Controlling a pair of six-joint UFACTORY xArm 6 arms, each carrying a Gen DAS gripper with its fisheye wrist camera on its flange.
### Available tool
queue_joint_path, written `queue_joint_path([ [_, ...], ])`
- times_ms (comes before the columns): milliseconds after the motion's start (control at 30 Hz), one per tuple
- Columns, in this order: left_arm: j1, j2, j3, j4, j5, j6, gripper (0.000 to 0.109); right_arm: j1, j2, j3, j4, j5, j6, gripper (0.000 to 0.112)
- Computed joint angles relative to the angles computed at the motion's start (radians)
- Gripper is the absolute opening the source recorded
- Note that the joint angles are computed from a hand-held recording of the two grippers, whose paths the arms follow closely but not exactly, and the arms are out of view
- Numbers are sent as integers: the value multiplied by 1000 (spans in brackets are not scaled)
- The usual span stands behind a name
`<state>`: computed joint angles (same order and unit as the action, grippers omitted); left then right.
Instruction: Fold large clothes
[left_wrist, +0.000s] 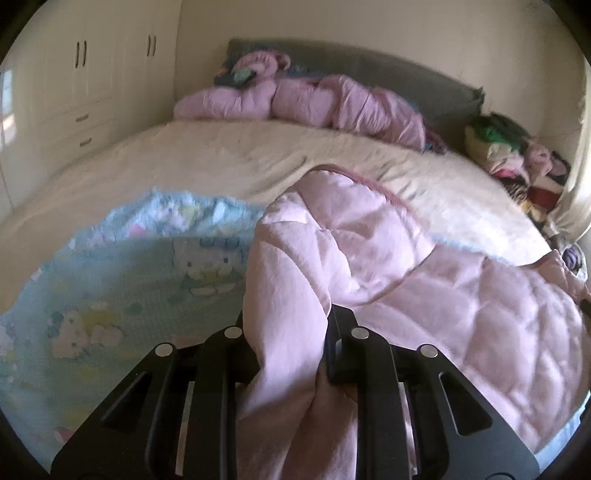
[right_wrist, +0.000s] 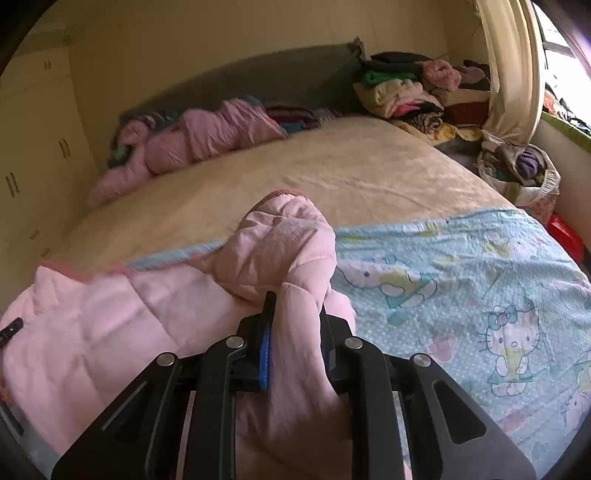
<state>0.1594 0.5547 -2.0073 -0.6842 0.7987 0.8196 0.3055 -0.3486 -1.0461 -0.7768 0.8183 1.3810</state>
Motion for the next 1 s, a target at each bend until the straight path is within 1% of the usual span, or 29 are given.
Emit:
queue_joint_path([
  [67, -5, 20, -5, 28, 0, -12, 17, -16, 21, 11, 27, -6, -6, 18],
  [200, -23, 40, -6, 57, -25, -4, 20, -29, 35, 54, 34, -28, 44, 19],
  [267, -24, 51, -15, 65, -24, -4, 24, -37, 28, 91, 16, -58, 89, 20],
  [367, -27, 71, -24, 80, -24, -7, 28, -39, 23, 120, 13, -79, 122, 22],
  [467, -36, 66, -2, 91, -39, 2, 28, -55, 2, 160, 12, -133, 163, 25],
  [533, -33, 67, -4, 85, -32, 4, 28, -67, -6, 177, 33, -162, 163, 26],
  [600, -32, 67, -4, 80, -30, 7, 28, -70, -8, 181, 49, -171, 157, 27],
  [733, -30, 61, 6, 77, -39, 29, 30, -57, -21, 184, 77, -152, 149, 30],
  [800, -29, 42, 33, 77, -60, 34, 37, -50, -32, 177, 120, -125, 115, 34],
  [833, -29, 34, 43, 92, -73, 24, 48, -40, -40, 169, 141, -97, 108, 36],
  [867, -29, 26, 50, 114, -83, 5, 62, -29, -49, 161, 147, -67, 109, 46],
  [900, -22, 23, 37, 131, -63, -14, 67, -8, -61, 147, 136, -17, 117, 65],
  [933, -16, 18, 31, 134, -46, -22, 74, 16, -71, 132, 115, 39, 129, 73],
  [967, -10, 5, 35, 137, -42, -32, 76, 60, -92, 122, 61, 107, 163, 80],
  [1000, -6, -9, 44, 139, -45, -39, 76, 84, -104, 119, 32, 134, 176, 81],
])
